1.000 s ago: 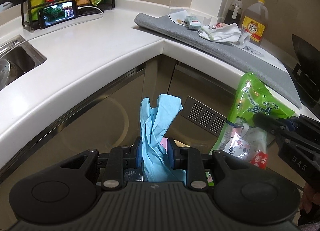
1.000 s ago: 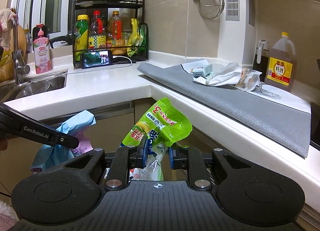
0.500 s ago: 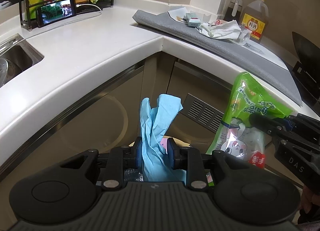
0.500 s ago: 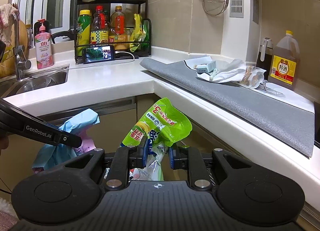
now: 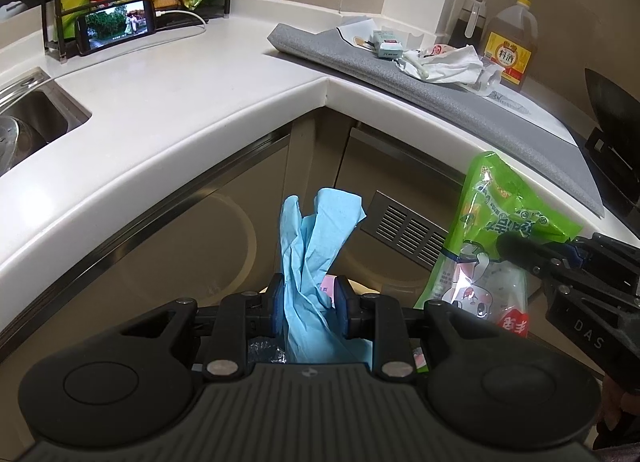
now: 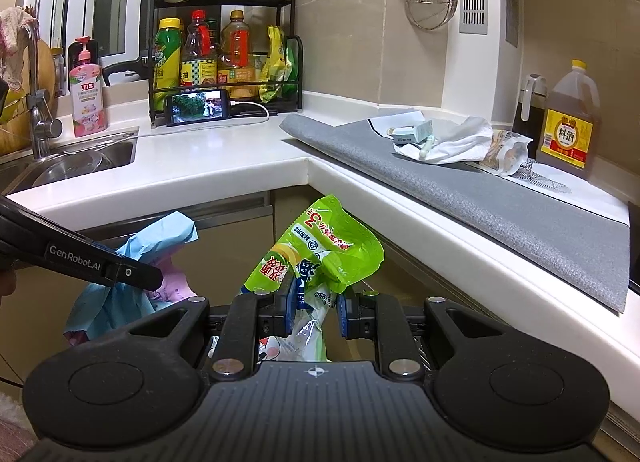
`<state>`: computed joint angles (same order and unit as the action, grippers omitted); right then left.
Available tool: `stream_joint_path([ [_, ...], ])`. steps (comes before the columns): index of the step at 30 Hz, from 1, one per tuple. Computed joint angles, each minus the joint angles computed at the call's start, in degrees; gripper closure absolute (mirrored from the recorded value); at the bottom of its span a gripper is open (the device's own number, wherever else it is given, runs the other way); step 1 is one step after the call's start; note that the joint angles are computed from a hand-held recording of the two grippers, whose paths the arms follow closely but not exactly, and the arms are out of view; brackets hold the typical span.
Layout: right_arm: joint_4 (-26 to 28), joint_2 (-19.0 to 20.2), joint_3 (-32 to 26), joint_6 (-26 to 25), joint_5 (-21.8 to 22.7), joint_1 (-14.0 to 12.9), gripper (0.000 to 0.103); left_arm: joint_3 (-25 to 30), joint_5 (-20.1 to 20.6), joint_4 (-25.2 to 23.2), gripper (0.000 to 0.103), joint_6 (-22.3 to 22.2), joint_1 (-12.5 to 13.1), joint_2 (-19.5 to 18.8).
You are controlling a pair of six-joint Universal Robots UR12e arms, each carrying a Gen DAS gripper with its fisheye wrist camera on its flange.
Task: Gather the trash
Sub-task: 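Carry the blue glove and green snack bag down toward the bin with both tools, then lower both tools over the bin and open them to drop glove and snack bag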
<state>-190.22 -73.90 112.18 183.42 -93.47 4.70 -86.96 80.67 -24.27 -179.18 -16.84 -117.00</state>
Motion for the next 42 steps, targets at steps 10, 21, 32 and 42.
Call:
stream_joint_path([
  [10,0.22,0.04,-0.07,-0.11,0.47,-0.16,0.081,-0.03,0.81,0.63,0.075,-0.2,-0.16,0.03],
  [21,1.63,0.56,-0.64,4.34,4.13,-1.34,0.081,0.78,2.0,-0.96,0.075,-0.08,-0.26,-0.39],
  [32,4.34,1.77,-2.14,6.37,2.79,-1.62,0.081,2.48,1.02,-4.05,0.075,-0.61,-0.11,-1.84],
  [42,7.07,5.13,-4.89,5.29,2.53,-1.95,0.081,5.64,-0.82,-9.91,0.075,-0.51,-0.04,-4.58],
])
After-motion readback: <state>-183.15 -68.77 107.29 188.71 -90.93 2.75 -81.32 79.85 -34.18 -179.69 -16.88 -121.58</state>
